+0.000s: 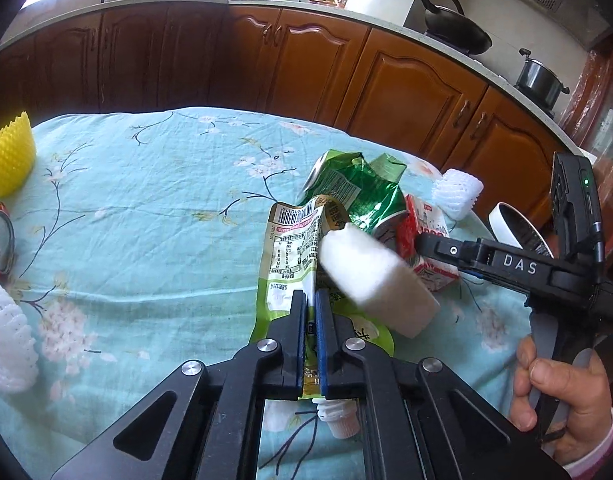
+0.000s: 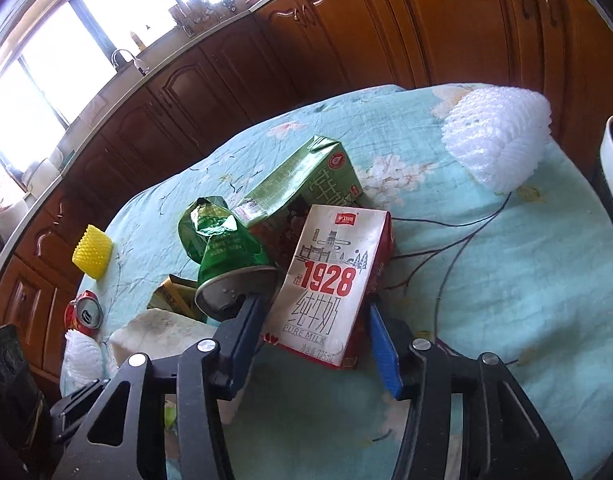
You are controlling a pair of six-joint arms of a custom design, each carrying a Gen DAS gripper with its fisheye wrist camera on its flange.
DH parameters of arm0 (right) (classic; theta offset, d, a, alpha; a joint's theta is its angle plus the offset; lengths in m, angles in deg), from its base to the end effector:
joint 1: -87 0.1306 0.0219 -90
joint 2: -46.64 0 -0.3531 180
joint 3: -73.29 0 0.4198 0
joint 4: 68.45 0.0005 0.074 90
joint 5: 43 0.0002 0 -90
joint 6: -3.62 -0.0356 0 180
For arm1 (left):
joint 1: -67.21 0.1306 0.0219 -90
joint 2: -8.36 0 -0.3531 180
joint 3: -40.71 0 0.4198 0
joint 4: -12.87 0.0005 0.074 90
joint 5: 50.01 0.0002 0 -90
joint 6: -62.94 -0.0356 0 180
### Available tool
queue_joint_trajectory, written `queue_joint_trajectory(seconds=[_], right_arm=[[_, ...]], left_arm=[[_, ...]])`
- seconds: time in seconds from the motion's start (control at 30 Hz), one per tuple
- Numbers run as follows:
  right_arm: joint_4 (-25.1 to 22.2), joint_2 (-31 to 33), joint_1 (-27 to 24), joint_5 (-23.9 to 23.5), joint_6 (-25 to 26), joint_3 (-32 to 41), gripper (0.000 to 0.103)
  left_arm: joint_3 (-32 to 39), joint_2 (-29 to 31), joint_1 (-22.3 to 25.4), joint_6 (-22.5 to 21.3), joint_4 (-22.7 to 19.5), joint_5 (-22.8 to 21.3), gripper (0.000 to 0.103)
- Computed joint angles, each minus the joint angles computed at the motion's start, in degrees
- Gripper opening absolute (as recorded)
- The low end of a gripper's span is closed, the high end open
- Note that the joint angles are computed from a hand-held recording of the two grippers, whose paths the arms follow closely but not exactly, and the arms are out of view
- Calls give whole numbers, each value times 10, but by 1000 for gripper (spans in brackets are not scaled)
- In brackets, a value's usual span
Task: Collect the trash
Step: 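Grasp the green spouted pouch with left gripper while right grasps the white foam block, then carry the pouch and foam block over the black trash bin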
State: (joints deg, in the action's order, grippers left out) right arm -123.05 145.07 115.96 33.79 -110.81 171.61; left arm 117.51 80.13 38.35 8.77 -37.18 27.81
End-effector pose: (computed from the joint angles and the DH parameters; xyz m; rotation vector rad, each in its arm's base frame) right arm 0.4828 0.2759 0.3903 -0.1998 2.6126 0.6450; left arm 0.3593 -0.1900 0.4257 -0.2468 2.3423 -0.3091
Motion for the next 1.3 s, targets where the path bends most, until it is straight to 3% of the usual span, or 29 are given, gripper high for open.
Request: queue_joint_trajectory(seconds=[0.07,0.1,0.13,0.23,0.33,0.4,0.47,0.53,0.8,1.13,1.3], right_arm=[[1,-16,-9,-8,5,-17,46],[3,-26,-15,-9,6,-27,36],[6,-39,-22,-11,2,-39,17],[-1,-61,-41,-12,6,-56,3],[13,-71,-58,-49,-17,-71,11],[14,-72,-62,-55,-23,-73,23],[31,-79,-63,-62,-34,-80,49],[42,-81,-60,-66,-33,-81,55],[42,-57,-60,-78,-40,-63,55],[104,-105,-51,-154,-52,-107,55],[76,-73,-25,-141,-25,-80,52]], left_arm=[[1,-5,-7,-3,6,-7,3],[1,-10,-11,-3,11,-9,3],[3,-11,-14,-4,14,-11,3],[11,-11,-25,-10,20,-14,3],[15,-8,-35,-15,25,-13,3],[19,-4,-41,-17,27,-9,3],[22,3,-46,-18,31,-4,3],[26,13,-51,-21,26,2,3],[22,-4,-46,-13,15,-8,2],[-8,-39,-30,18,-3,-27,2],[-8,-42,-31,29,-7,-21,2]])
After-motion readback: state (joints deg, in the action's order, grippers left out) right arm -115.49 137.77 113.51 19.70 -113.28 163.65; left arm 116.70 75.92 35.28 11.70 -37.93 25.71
